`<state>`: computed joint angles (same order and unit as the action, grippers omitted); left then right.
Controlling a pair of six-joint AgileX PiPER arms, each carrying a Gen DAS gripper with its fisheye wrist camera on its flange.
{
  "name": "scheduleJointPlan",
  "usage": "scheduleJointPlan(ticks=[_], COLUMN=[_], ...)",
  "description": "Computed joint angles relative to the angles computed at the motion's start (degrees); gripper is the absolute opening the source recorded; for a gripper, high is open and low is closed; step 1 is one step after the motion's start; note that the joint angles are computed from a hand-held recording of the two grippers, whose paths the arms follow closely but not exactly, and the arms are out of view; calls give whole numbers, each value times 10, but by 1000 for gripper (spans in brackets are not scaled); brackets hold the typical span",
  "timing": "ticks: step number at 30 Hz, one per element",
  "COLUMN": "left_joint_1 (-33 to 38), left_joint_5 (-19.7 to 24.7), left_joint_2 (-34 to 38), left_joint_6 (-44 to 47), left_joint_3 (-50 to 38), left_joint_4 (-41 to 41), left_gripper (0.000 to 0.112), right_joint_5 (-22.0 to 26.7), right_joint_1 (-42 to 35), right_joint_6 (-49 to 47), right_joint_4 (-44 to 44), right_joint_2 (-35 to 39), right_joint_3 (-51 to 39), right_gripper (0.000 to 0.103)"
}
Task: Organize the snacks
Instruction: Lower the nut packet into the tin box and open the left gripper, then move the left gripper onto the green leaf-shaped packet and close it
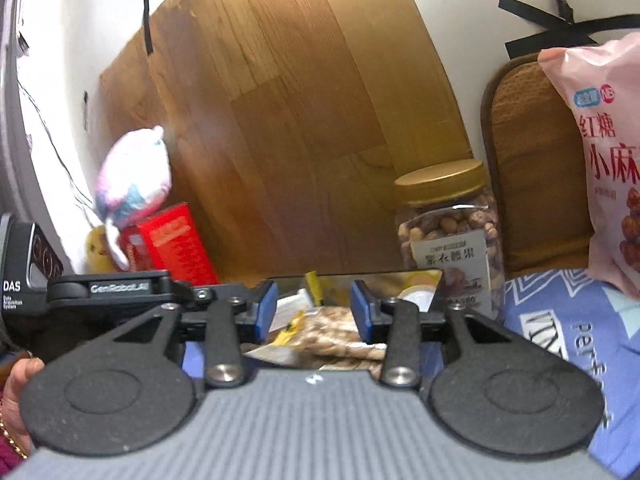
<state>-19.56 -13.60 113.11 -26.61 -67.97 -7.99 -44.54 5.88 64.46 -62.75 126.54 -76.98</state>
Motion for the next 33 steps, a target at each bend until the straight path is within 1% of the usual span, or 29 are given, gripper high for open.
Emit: scheduleJointPlan(ticks=[3, 4, 5, 7, 8, 10, 12, 14, 15, 16, 17, 19, 20, 21, 22, 24, 26, 27, 30, 33], left_joint_1=[-9, -13, -17, -21, -23, -22, -21, -20, -20, -22, -24, -30, -30, -31, -32, -34, -45, -50, -51, -45], left_joint_5=[-20, -25, -26, -36, -51, -89, -139, -179, -193, -197, -198, -217, -223, -229, -237, -252, -253, -254, -269, -277], left_joint_2=[-46, -60, -72, -87, -93, -97, -94, -90, -91, -90, -88, -85, -86, -88, -89, -93, -105, -112, -131, -149], left_joint_6=[-36, -50, -74, -153, -200, -274, -328, -361, -365, -363, -362, -349, -347, -344, -342, -336, -316, -305, -297, -291], left_joint_3=[77, 104, 130, 179, 207, 254, 297, 329, 341, 348, 350, 362, 367, 373, 380, 396, 413, 424, 457, 485], left_joint_4=[28, 37, 57, 124, 160, 211, 238, 255, 256, 250, 247, 231, 228, 224, 220, 209, 182, 168, 152, 139], left_gripper=[50, 50, 50, 50, 50, 50, 50, 50, 50, 50, 50, 50, 50, 50, 49, 47, 46, 46, 46, 46], right_joint_5=[-21, -31, -40, -60, -63, -53, -34, -18, -19, -32, -33, -40, -43, -39, -43, -55, -47, -46, -88, -108], right_joint_1=[-8, -12, -16, -26, -29, -27, -21, -17, -17, -20, -19, -14, -8, 0, 7, 15, 30, 35, 36, 51], right_joint_6=[-6, -5, 0, 14, 18, 12, -1, 24, 38, 29, 35, 46, 41, 30, 17, 27, 0, 0, 60, 77], right_joint_4=[-10, -20, -35, -77, -96, -113, -117, -132, -138, -124, -130, -141, -140, -139, -139, -159, -136, -136, -200, -218], right_joint_2=[-30, -41, -48, -59, -64, -69, -70, -62, -55, -54, -58, -61, -62, -66, -70, -71, -84, -88, -75, -72], right_joint_3=[55, 78, 95, 130, 150, 181, 206, 212, 213, 224, 228, 233, 239, 246, 254, 255, 277, 283, 273, 282], right_gripper=[43, 45, 49, 49, 49, 49, 49, 49, 49, 49, 49, 46, 38, 36, 29, 28, 28, 28, 26, 27])
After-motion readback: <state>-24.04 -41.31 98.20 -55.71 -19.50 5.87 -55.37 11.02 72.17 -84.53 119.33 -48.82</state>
